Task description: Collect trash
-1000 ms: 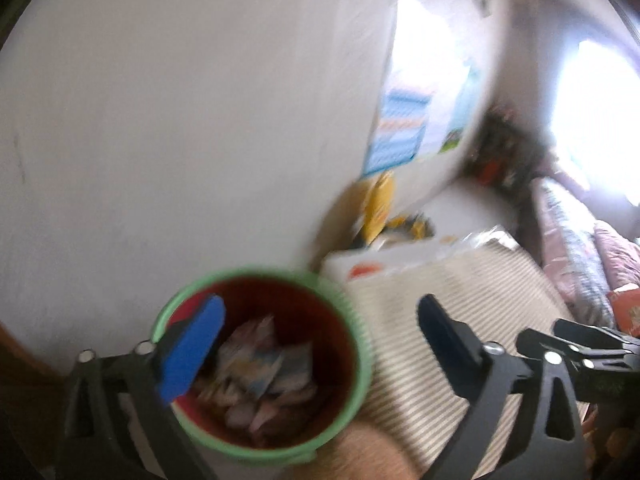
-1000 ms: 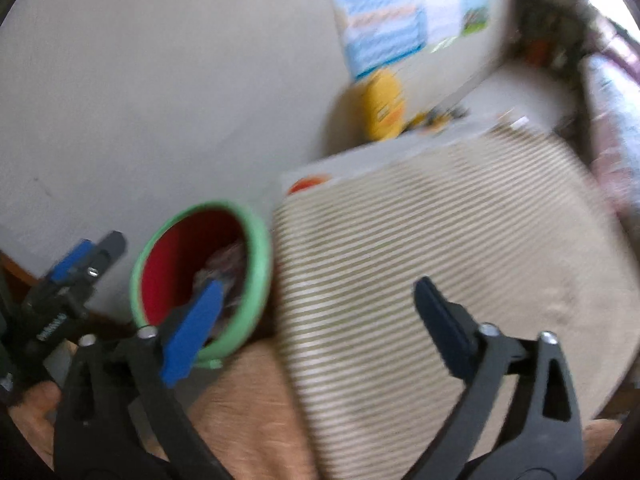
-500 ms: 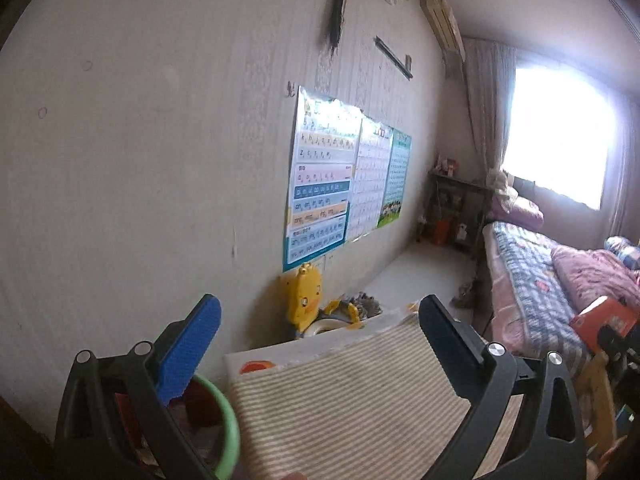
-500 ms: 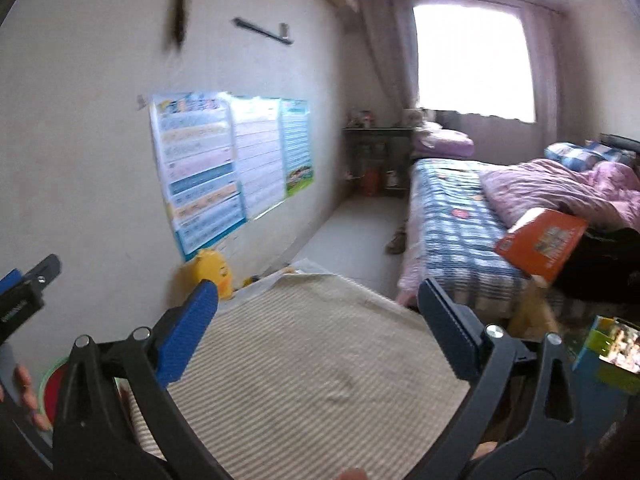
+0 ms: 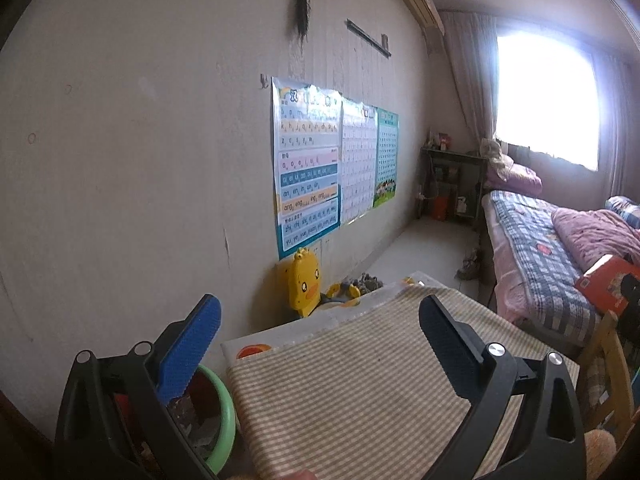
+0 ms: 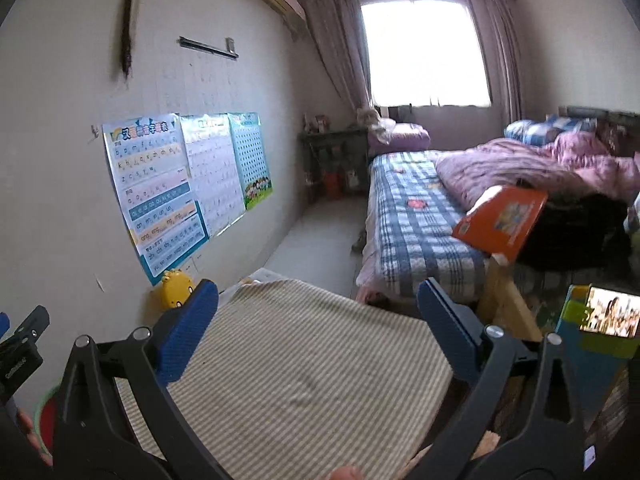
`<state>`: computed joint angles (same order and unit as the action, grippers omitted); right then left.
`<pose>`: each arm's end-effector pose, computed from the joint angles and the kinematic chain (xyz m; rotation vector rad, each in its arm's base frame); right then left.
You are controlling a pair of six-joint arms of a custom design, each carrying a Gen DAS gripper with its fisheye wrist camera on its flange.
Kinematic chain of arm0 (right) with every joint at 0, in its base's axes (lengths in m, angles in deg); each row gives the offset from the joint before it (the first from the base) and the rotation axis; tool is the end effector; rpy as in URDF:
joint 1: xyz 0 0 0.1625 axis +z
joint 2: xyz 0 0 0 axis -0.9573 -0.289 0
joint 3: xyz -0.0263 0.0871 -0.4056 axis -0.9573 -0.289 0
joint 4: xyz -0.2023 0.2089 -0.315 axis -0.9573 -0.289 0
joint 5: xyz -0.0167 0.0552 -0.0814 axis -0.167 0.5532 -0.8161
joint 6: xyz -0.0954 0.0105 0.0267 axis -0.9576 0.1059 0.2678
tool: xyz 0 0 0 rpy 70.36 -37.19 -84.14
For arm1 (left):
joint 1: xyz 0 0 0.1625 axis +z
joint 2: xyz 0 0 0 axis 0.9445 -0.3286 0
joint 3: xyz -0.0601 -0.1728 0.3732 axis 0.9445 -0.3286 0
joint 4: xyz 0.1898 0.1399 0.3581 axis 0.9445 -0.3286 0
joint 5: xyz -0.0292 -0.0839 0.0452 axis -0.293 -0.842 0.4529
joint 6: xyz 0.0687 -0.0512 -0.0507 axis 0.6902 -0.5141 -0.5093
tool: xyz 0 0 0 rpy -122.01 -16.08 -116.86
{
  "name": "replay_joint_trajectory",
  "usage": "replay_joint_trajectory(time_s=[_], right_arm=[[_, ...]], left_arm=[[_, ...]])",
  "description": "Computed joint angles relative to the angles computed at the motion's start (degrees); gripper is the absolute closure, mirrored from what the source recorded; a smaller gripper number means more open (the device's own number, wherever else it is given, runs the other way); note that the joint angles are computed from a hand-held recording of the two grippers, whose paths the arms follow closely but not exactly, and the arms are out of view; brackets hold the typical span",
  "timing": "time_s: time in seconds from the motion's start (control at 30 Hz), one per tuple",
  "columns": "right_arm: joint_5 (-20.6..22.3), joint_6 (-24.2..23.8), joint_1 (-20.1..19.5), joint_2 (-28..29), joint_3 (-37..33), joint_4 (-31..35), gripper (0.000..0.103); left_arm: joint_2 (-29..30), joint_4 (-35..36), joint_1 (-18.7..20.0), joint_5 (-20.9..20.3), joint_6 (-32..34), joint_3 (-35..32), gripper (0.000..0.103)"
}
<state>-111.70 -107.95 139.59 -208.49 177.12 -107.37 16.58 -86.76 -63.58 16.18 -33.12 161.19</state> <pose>0.0434 -0.2592 0.4301 0.3197 -1.9413 1.5801 -0.4724 -0.2894 0.0141 0.3526 1.9021 -1.3826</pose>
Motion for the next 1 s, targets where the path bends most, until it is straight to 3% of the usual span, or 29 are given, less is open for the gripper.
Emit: replay_joint_trajectory(time_s=[0.1,0.13,0.17,0.2,0.3,0.47,1.0], right_arm=[[14.56,-0.64,-9.64,-4.26,5.46,-8.62,0.005],[16.78,-0.80,-11.26,-4.40,6.97,-12.53,0.005],[16.61,-1.68,-10.87,-4.03,7.47,-14.03,0.005],[14.04,-3.07,-8.19,-3.25,7.11,-13.14,0.005],[10.82,-3.95,-5.08,-3.10,6.37,-9.17,0.005],[7.05,-5.01,-1.99,-2.43,5.78,-6.14,0.005],[2.35,-6.13,0.94,-0.17,5.02,-3.25,0.005]], left_arm=[[-0.04,1.08,-0.13,-0.81,-0.29,-0.09,0.008],[-0.04,0.76,-0.12,-1.11,-0.22,0.03,0.008],[-0.14,0.38,-0.08,-1.49,-0.18,0.21,0.008],[-0.46,-0.25,0.01,-1.98,-0.02,0.61,0.008],[-0.87,-1.56,0.30,-2.97,0.54,1.19,0.008],[-1.37,-2.00,0.52,-3.92,0.46,1.98,0.008],[-1.48,-7.49,1.91,-6.38,4.63,2.86,0.008]])
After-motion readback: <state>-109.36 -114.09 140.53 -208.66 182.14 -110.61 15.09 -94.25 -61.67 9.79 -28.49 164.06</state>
